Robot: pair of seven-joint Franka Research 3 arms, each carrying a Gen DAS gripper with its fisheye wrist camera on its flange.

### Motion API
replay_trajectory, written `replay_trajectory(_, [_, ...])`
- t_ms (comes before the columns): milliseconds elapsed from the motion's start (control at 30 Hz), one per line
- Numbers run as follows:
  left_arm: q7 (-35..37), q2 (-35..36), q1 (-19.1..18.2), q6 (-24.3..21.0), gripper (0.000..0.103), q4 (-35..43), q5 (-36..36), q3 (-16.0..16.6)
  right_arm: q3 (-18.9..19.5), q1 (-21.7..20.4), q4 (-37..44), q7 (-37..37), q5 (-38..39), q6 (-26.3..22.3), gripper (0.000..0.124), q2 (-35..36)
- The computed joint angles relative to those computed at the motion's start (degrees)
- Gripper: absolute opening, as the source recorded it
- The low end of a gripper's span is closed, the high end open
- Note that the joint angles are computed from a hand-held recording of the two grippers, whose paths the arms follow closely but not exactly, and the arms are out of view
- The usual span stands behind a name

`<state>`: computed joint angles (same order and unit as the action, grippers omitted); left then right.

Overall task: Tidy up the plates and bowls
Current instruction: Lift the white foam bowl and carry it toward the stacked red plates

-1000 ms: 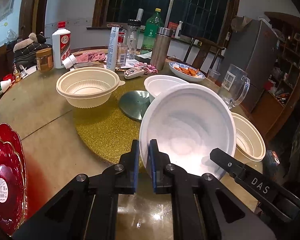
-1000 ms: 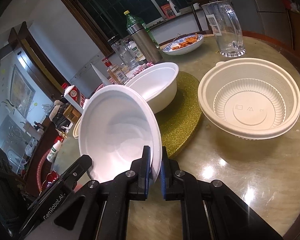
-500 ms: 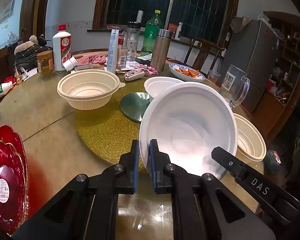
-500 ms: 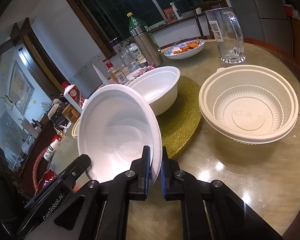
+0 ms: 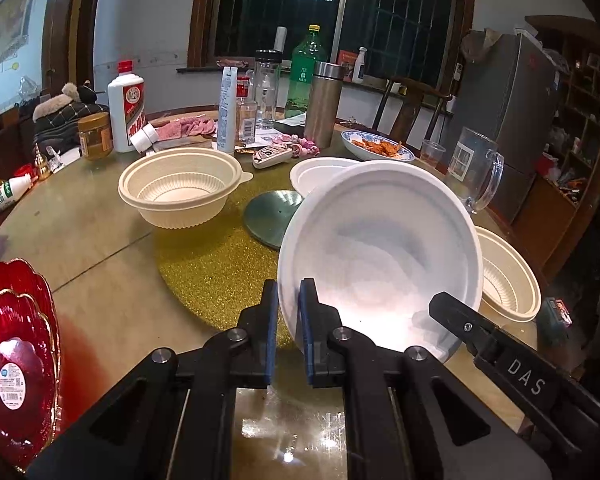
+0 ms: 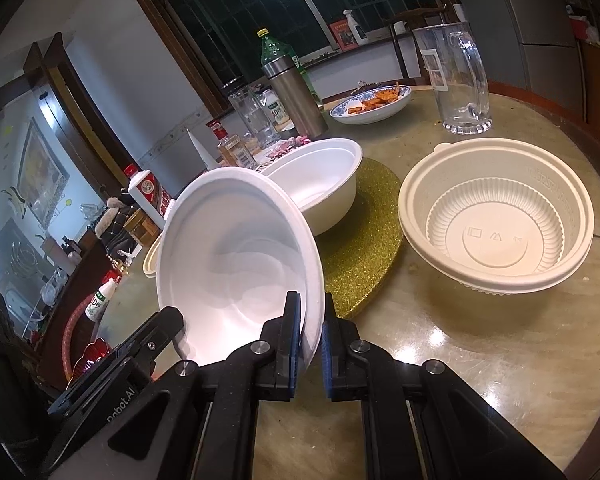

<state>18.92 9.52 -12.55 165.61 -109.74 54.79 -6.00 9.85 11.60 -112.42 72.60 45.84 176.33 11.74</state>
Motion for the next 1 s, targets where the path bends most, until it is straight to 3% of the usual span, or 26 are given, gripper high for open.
replay_trajectory(200, [-1.88,-1.62,-0.54,-3.34,0.009,-0.43,2.93,-0.21,1.31,-0.88,0.78,-3.06,2.84,-0.87,0.009,-0.21])
replay_trajectory(467, [-4.08,-6.51,1.67,-4.58,0.009,-3.93,4.97,-1.42,0.05,1.98,0.12,-3.29,1.51,-2.09,0.01,-2.39])
replay_trajectory(1000, [-11.13,-20.92,11.18,-3.01,0.009,-16.65,8.12,-5.0,-0.34,8.92,-0.17,1.84,-8.72,-1.57,0.01,-5.59])
